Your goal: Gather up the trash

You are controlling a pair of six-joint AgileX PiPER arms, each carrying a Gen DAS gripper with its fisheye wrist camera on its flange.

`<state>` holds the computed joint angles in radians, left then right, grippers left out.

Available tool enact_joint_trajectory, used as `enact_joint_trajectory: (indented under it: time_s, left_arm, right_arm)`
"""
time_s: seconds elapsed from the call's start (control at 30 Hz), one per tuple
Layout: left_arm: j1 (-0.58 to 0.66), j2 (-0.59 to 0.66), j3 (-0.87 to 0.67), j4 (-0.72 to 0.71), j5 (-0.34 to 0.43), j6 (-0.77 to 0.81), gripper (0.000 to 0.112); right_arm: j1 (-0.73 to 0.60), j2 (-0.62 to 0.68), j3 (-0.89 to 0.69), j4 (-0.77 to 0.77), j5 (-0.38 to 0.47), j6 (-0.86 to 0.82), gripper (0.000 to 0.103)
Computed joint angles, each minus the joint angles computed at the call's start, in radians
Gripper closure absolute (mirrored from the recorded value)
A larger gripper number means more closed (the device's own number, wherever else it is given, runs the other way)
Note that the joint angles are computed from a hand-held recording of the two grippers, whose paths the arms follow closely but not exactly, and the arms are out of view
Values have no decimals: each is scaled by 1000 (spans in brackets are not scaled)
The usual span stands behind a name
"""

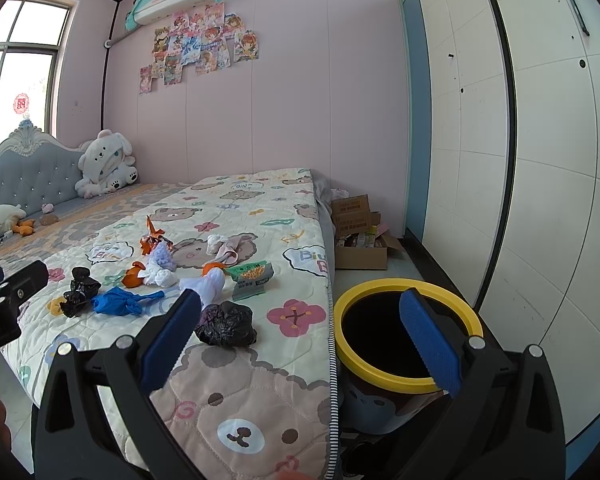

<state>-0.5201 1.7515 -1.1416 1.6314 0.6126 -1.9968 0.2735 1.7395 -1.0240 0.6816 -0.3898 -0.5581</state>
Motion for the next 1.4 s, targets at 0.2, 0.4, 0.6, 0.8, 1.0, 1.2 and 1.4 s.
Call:
enact_joint_trajectory:
  time_s: [0.2, 0.4, 0.6, 0.8, 1.0, 1.2, 1.4]
  left_arm:
    - [1, 0, -1, -3, -2, 4, 16]
    - [0, 0, -2, -4, -1, 4, 16]
    - [0, 1, -2, -3, -1, 3, 16]
    - [-1, 2, -2, -2, 0, 2, 16]
    - [-1, 2, -3, -4, 0, 3, 16]
    - [-1, 2, -2, -3, 0, 1, 16]
    - [-3, 3, -3, -7, 2, 4, 16]
  right_arm:
    - [7, 5, -1, 15, -5, -10, 7]
    - [3, 3, -1, 6, -3, -2, 7]
    - [2, 5, -3, 7, 0, -4, 8]
    - [2, 5, -2, 4, -1, 1, 8]
    - [0, 6, -3, 3, 2, 1, 8]
    - [1, 7, -3, 3, 1, 2, 8]
    - [-1, 7, -5, 2, 5, 1, 7]
